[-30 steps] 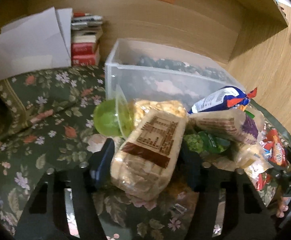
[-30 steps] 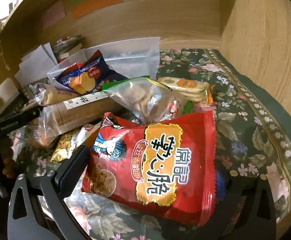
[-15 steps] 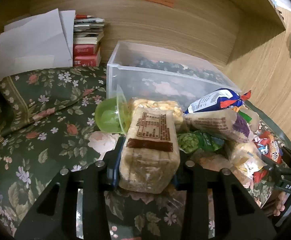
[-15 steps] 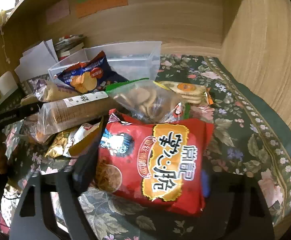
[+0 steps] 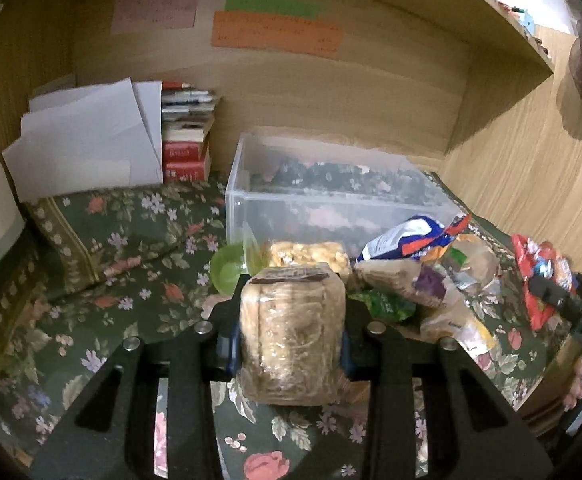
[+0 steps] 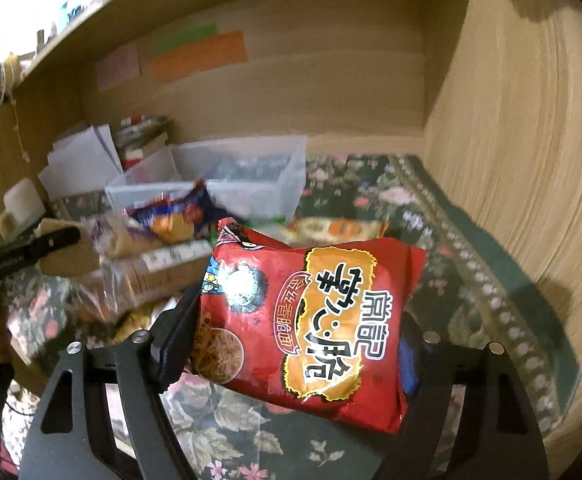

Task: Organize snacks
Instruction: 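Lower the bread loaf into the box with left tool while right drops chip bag in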

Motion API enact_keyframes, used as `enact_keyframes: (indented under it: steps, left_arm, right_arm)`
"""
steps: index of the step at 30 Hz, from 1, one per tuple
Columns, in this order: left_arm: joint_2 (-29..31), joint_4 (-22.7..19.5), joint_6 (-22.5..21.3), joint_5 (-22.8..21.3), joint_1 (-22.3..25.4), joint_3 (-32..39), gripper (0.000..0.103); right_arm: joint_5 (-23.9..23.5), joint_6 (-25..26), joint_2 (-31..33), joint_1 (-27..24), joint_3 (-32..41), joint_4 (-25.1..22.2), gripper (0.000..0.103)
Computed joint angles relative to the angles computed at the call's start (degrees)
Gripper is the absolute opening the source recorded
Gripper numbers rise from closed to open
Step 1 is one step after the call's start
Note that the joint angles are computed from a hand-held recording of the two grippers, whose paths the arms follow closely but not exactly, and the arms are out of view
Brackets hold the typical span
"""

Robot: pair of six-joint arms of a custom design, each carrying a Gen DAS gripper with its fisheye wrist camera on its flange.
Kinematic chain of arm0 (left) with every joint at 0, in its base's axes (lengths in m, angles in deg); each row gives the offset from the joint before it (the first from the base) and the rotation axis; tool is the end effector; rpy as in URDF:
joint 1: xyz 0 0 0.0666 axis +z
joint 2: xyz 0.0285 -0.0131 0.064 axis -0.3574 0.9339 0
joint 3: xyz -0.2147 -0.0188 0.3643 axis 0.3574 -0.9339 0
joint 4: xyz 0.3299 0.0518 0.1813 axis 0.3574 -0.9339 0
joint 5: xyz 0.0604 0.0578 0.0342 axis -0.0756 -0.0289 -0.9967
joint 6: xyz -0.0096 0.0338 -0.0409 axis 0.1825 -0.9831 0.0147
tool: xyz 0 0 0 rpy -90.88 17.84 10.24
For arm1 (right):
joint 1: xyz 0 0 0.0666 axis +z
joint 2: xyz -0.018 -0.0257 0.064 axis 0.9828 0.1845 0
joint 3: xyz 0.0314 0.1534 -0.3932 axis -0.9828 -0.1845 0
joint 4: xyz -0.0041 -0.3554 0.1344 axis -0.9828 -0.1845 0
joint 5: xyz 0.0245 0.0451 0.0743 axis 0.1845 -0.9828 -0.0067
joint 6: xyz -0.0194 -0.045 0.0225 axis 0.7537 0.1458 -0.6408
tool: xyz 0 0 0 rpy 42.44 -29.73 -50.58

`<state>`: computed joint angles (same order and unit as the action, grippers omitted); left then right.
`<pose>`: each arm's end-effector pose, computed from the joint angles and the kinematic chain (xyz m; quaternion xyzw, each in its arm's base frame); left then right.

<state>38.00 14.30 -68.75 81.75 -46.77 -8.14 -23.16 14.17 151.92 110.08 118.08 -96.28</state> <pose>0.4745 -0.2316 0.3701 0.1472 0.8806 -0.1474 0.4256 0.3605 0.1947 0.3945 0.0657 0.8860 0.0092 0.4589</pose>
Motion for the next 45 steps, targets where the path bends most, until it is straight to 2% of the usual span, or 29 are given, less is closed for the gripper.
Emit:
enact_keyframes:
  steps: [9, 16, 21, 29, 45]
  left_arm:
    - [0.4, 0.4, -0.1, -0.4, 0.6, 4.5, 0.036]
    - [2.6, -0.1, -0.2, -0.5, 0.7, 10.1, 0.036]
    - [4.8, -0.9, -1.2, -0.7, 0.4, 14.7, 0.036]
    - [10.2, -3.9, -2.4, -1.0, 0.3, 22.5, 0.036]
    - [22.4, -14.0, -5.0, -1.6, -0.1, 37.2, 0.036]
  right_arm:
    - [3.0, 6.8, 1.3, -1.2, 4.7, 3.7, 0.077]
    - [-0.2, 11.0, 5.1, -3.2, 10.0, 6.5, 0.077]
    - [-2.7, 12.7, 8.3, -4.5, 13.9, 6.2, 0.077]
    - [-7.4, 14.2, 14.7, -6.6, 21.0, 3.4, 0.077]
    - [-15.3, 15.5, 26.6, -9.6, 33.8, -9.8, 0.077]
